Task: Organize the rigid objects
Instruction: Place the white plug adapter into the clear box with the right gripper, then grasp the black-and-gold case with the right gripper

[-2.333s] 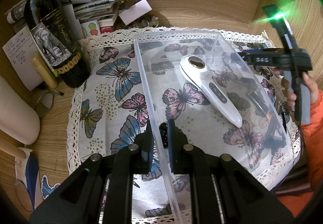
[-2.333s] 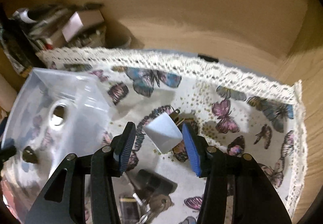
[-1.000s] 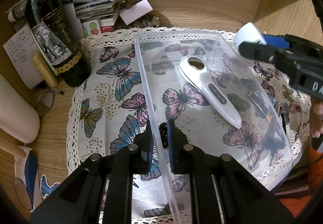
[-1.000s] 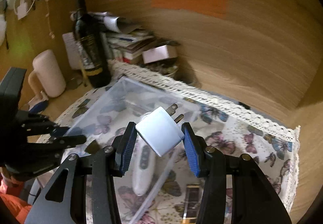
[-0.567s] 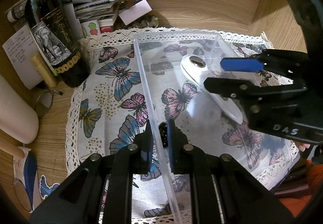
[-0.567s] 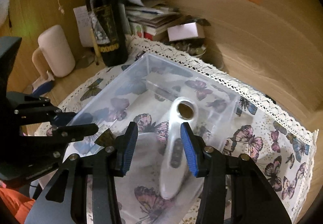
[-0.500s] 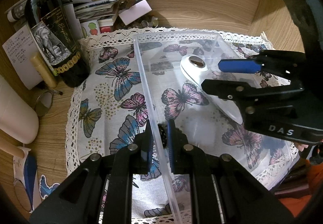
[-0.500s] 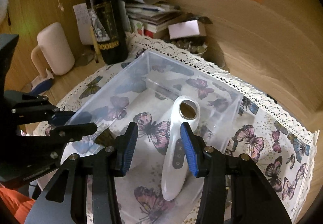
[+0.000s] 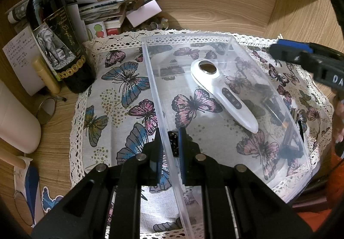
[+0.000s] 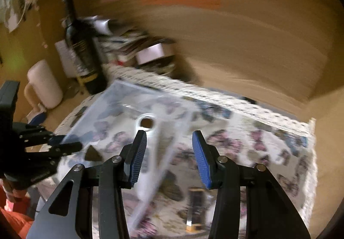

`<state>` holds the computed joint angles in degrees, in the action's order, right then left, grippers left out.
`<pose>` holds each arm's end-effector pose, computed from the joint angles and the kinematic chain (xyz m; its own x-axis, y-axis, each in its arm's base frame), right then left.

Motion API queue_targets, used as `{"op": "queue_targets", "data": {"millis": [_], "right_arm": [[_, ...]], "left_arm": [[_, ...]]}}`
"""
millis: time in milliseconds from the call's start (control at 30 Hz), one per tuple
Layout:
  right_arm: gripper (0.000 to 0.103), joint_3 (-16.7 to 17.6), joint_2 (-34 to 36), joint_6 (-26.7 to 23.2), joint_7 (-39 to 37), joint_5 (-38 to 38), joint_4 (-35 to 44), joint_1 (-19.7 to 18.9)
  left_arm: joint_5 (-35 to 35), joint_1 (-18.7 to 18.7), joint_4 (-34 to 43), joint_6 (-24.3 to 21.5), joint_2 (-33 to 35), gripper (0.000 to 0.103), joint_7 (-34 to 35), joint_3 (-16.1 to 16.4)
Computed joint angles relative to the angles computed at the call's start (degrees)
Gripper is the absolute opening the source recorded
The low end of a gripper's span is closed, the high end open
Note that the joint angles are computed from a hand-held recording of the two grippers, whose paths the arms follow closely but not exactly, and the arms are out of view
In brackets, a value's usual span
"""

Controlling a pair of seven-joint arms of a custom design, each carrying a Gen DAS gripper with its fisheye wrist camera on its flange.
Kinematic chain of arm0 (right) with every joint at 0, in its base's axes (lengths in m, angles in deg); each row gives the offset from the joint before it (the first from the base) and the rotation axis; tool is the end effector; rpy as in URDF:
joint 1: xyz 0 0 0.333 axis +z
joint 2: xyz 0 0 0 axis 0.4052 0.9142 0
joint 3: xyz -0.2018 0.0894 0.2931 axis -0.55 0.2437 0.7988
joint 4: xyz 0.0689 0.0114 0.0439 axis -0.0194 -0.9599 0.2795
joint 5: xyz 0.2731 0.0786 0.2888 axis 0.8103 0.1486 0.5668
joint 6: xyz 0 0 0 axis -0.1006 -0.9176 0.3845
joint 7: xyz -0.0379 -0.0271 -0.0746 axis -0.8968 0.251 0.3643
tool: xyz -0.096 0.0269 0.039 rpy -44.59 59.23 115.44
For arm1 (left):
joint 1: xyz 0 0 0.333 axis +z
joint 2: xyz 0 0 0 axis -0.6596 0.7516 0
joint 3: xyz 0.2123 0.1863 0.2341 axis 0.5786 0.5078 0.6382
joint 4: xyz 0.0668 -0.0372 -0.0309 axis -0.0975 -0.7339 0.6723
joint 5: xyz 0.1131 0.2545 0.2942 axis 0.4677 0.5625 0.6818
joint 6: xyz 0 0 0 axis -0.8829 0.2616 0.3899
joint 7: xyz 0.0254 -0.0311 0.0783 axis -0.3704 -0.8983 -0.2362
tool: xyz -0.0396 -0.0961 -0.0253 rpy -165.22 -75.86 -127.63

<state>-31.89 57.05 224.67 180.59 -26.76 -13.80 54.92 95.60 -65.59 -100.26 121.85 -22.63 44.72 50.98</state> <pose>0.6226 0.3571 0.4844 0.2342 -0.9721 0.0153 -0.6715 -0.1732 -0.7205 0.6368 -0.4131 0.4547 -0.4326 -0.9007 0.0390 -0.7465 0.3336 -0.5757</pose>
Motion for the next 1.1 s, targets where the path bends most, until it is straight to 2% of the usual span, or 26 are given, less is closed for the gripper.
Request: {"op": "queue_targets", "data": {"millis": [100, 233, 400, 633, 667, 700, 733, 767, 800, 967, 1100], "right_arm": [[0.043, -1.9, -1.8, -0.6, 4.3, -2.2, -2.2, 0.7], [0.043, -1.0, -2.9, -2.6, 6.9, -2.7, -4.6, -1.1], [0.043, 2.3, -2.3, -3.5, 4.0, 3.0, -7.1, -4.2], [0.043, 4.8, -1.4, -2.8, -1.3, 10.4, -10.4, -5.6], [0.04, 4.9, -1.1, -3.0, -2.1, 11.2, -10.5, -5.5], [0.037, 4.0, -0.8, -3.1, -1.5, 10.5, -10.4, -4.5], [0.034, 1.7, -0.5, -3.5, 1.1, 7.1, -10.2, -2.2], [0.027, 0.5, -0.5, -3.5, 2.7, 4.9, -10.2, -1.1], [0.022, 0.5, -0.5, -3.1, 3.0, 4.3, -10.3, -1.0], [0.022, 0.6, -0.6, -2.0, 3.7, 3.3, -10.1, -1.3], [0.022, -0.8, -1.3, -0.5, 6.5, -0.1, -9.6, -0.2]], "left_arm": [[-0.1, 0.1, -0.1, 0.1, 0.0, 0.011, 0.1, 0.0], [0.0, 0.0, 0.0, 0.1, 0.0, 0.011, 0.0, 0.0], [-0.1, 0.0, -0.1, 0.1, 0.0, 0.011, 0.1, 0.0], [0.0, -0.1, 0.0, 0.1, 0.0, 0.011, 0.0, 0.0], [0.0, 0.0, -0.1, 0.1, 0.0, 0.011, 0.0, 0.0], [-0.1, 0.1, -0.2, 0.2, -0.1, 0.011, 0.1, 0.0], [-0.1, 0.1, -0.2, 0.2, -0.1, 0.011, 0.2, 0.0], [-0.1, 0.1, -0.2, 0.2, -0.1, 0.011, 0.2, 0.0], [-0.1, 0.0, -0.2, 0.2, -0.1, 0.011, 0.1, 0.0], [-0.2, 0.1, -0.1, 0.1, -0.1, 0.011, 0.2, 0.0], [-0.1, 0.0, -0.1, 0.1, -0.1, 0.011, 0.1, 0.0]]}}
